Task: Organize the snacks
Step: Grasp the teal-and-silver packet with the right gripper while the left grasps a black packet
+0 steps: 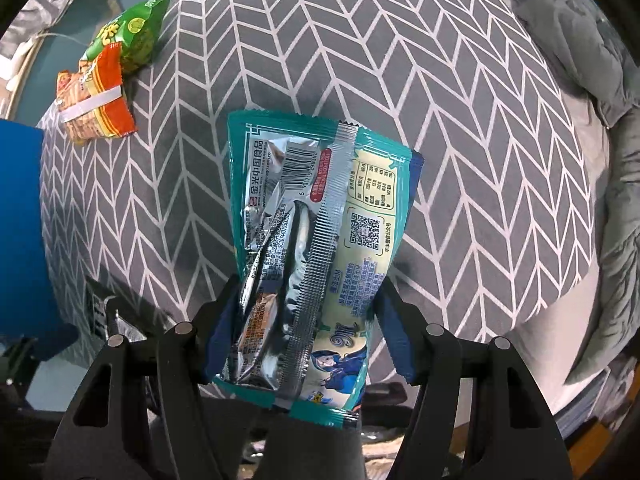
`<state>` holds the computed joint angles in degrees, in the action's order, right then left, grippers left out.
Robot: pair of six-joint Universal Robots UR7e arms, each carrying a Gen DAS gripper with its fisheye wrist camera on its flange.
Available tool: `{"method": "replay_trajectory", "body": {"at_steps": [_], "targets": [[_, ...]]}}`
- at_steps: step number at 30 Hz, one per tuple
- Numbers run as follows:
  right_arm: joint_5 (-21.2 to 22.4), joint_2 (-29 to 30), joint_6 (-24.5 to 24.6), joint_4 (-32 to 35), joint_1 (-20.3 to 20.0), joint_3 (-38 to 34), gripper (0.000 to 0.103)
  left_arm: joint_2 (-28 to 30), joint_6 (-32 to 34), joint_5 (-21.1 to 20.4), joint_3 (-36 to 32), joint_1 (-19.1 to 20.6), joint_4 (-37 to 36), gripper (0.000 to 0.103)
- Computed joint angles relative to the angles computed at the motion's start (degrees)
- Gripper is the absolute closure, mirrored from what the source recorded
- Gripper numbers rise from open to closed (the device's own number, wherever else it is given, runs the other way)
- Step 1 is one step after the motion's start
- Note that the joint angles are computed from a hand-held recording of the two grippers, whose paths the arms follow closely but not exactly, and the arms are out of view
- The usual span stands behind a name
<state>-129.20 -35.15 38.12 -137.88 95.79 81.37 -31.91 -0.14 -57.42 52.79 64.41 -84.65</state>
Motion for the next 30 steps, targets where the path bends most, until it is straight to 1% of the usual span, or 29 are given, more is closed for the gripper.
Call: {"method": "replay_trajectory", "body": {"at_steps": [5, 6, 7, 8, 11, 12, 16, 17, 19, 21, 22, 23, 24, 27, 30], "targets": [[0.2, 0.8, -0.8, 1.4, -0.2, -1.9, 0.038, -0.6, 0.0, 1.1, 3.4, -0.4, -1.6, 0.017], [0.3, 0.4, -1.1, 0.9, -0.3, -1.1, 0.038, 0.0, 0.3, 1.6, 3.1, -0.3, -1.7, 0.017], [0.3, 1.4, -1.2, 1.3, -0.3, -2.5, 0.038, 0.2, 0.4, 2.0, 3.4, -0.4, -2.0, 0.017], [0.3, 1.1, -1.4, 0.9, -0.3, -1.8, 0.038, 0.4, 0.5, 2.4, 4.2, -0.5, -2.7, 0.017], [0.4, 2.6, -2.1, 1.9, -0.5, -4.4, 0.038, 1.1, 0.3, 3.5, 5.6, -0.7, -4.1, 0.017], [0.4, 2.4, -2.5, 1.6, -0.5, -4.0, 0.038, 1.4, -0.1, 3.9, 5.8, -0.7, -4.2, 0.017], [0.6, 2.0, -3.0, 4.0, -0.2, -5.8, 0.038, 1.8, -0.2, 4.6, 8.0, -0.9, -7.6, 0.015], [0.6, 2.3, -2.8, 5.5, 0.1, -7.3, 0.038, 1.7, 0.3, 5.1, 8.0, -0.7, -8.1, 0.015], [0.6, 2.7, -3.1, 6.2, 0.3, -8.2, 0.038, 2.0, 0.9, 5.8, 7.9, -0.6, -9.0, 0.016], [0.7, 2.9, -3.4, 6.7, 0.5, -8.8, 0.038, 2.2, 1.5, 6.6, 7.4, -0.7, -9.5, 0.020], [0.7, 3.0, -3.6, 7.1, 0.7, -9.2, 0.038, 2.1, 1.7, 7.4, 7.8, -0.8, -10.6, 0.026], [0.6, 3.2, -3.9, 7.4, 0.8, -9.7, 0.038, 2.3, 2.0, 7.1, 6.7, -0.6, -10.0, 0.032], [0.6, 3.4, -4.4, 7.9, 0.9, -10.3, 0.038, 2.6, 1.9, 6.9, 5.6, -0.7, -9.6, 0.036], [0.6, 3.8, -5.5, 8.2, 1.2, -11.0, 0.038, 3.6, 0.9, 6.4, 3.1, -0.3, -8.0, 0.036], [0.3, 4.6, -6.6, 9.6, 1.7, -12.8, 0.038, 4.5, 0.6, 7.2, 0.5, 0.2, -7.5, 0.036]]}}
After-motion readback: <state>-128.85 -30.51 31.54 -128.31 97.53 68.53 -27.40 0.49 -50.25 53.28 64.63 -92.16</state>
